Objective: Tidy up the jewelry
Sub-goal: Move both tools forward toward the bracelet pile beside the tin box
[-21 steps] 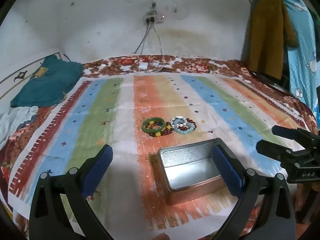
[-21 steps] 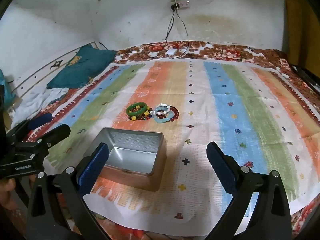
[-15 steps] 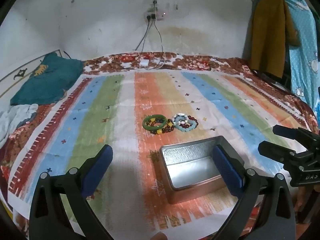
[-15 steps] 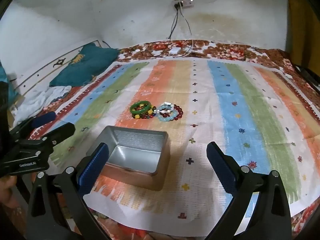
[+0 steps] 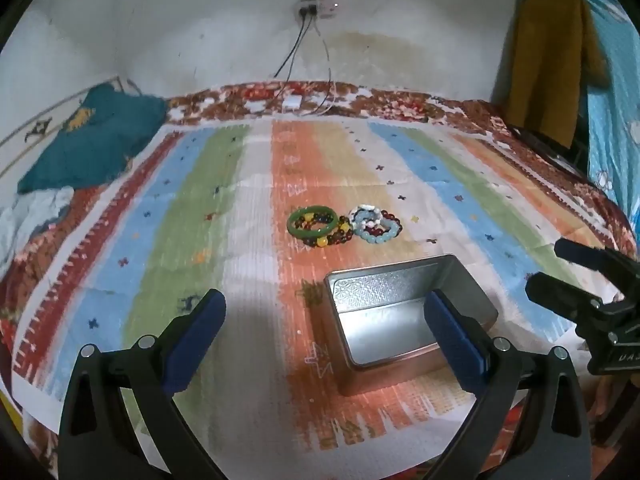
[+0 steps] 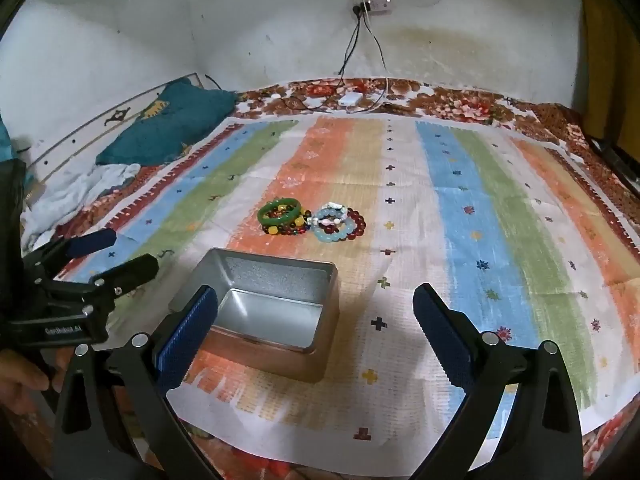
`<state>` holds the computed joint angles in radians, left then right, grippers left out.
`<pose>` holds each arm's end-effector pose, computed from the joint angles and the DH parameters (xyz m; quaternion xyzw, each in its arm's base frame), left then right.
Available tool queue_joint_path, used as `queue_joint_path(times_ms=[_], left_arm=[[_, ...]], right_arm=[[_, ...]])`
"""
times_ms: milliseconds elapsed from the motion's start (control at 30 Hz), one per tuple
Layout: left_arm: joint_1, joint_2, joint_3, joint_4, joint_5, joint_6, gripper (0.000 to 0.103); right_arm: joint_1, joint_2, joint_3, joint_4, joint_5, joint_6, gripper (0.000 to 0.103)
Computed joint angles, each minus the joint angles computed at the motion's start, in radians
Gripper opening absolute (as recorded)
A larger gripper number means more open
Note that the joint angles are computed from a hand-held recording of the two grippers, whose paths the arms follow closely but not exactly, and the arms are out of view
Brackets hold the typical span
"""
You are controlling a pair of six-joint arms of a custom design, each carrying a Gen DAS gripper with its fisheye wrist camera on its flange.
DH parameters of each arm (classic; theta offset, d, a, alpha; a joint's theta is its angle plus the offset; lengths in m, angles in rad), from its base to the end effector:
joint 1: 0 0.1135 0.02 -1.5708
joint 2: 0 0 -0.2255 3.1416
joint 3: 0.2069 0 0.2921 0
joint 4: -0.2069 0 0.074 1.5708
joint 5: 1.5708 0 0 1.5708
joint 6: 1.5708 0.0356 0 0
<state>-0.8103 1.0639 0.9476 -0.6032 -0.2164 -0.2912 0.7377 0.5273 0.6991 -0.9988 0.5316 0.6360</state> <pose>0.2008 -0.1999 0.2654 0.1893 0.8866 -0.1310 0.4013 0.1360 0.0992 0.2579 0.0496 0.9026 0.0331 0.4263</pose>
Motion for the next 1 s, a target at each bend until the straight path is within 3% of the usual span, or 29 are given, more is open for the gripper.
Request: queue_joint_path(times_ms=[433, 733, 1000], left_arm=[[0.078, 0.044, 0.030, -0.014, 0.103, -0.049, 0.097], [0.071, 0.075, 0.050, -0.011, 0.078, -0.025, 0.097], [0.068, 0.123, 0.088, -0.014, 0.068, 0.015, 0.097]], right_arm=[[-0.062, 0.013, 0.009, -0.004, -0.025, -0.002, 0.099], [-0.081, 0.036, 0.016, 0.014, -0.031, -0.021, 0.099], [-0.195, 0.066, 0.042, 0.048, -0.129, -0.083, 0.099]])
